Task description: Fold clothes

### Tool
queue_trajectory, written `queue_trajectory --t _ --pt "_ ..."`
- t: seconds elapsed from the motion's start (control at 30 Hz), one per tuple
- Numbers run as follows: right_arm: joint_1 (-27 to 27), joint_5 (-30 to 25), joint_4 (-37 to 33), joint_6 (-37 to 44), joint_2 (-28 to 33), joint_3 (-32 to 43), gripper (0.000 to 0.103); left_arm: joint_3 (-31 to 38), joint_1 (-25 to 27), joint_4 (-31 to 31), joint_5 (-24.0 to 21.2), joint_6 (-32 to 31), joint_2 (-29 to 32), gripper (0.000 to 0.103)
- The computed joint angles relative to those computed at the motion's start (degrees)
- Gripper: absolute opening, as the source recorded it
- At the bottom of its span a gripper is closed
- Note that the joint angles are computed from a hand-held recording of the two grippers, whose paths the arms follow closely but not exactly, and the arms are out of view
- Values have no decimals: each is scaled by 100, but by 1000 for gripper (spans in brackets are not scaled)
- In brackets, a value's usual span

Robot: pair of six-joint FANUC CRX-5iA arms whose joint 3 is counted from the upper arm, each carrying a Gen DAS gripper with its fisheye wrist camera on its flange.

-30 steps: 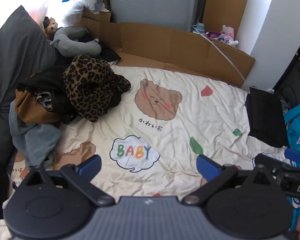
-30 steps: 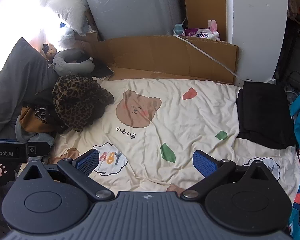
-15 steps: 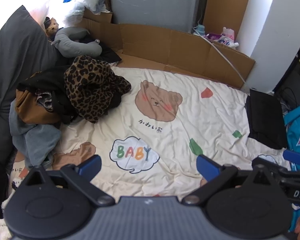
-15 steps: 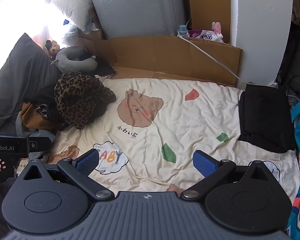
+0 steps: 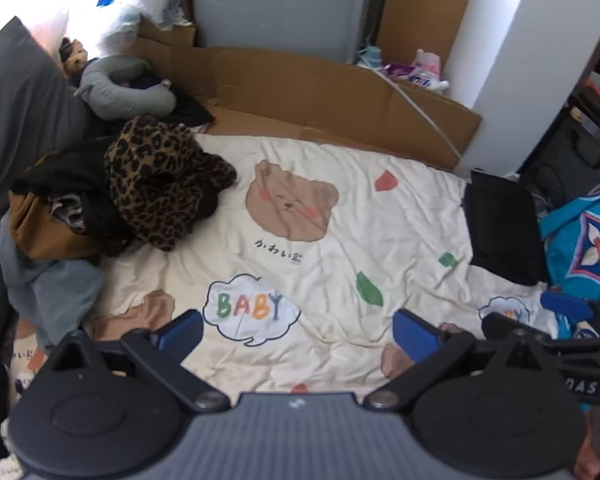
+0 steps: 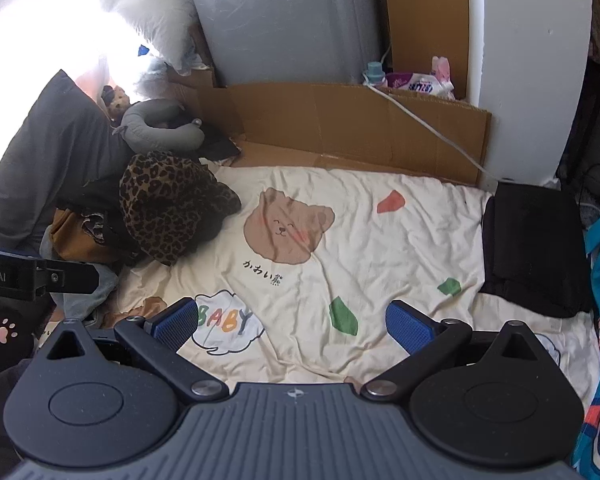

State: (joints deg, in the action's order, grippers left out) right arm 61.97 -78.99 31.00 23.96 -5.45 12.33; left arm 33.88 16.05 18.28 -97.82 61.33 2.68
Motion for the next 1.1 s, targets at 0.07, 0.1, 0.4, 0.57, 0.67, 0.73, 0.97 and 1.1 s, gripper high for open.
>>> queue_trajectory --t 0.07,0.1,0.4,0.57,0.67,0.73,0.97,1.1 --pt "41 19 50 7 -52 -15 103 101 -10 -14 -31 -158 23 98" --pt "65 10 94 27 -73 -20 103 150 10 1 -46 -185 38 98" --pt "181 -165 280 -72 -256 -12 103 836 393 17 -241 -56 325 97" --pt "215 -203 340 -256 -346 17 103 1405 687 0 -460 211 616 97" --pt "251 -233 409 -288 -375 48 103 1660 873 57 -544 277 737 95" --pt "262 -265 435 -291 -376 84 103 1798 1006 105 -570 281 789 93" --pt "286 -299 529 -386 -440 80 103 2061 1384 229 -503 268 880 92" --pt "250 -205 580 -503 -482 -63 103 2282 1448 223 -560 383 1041 92"
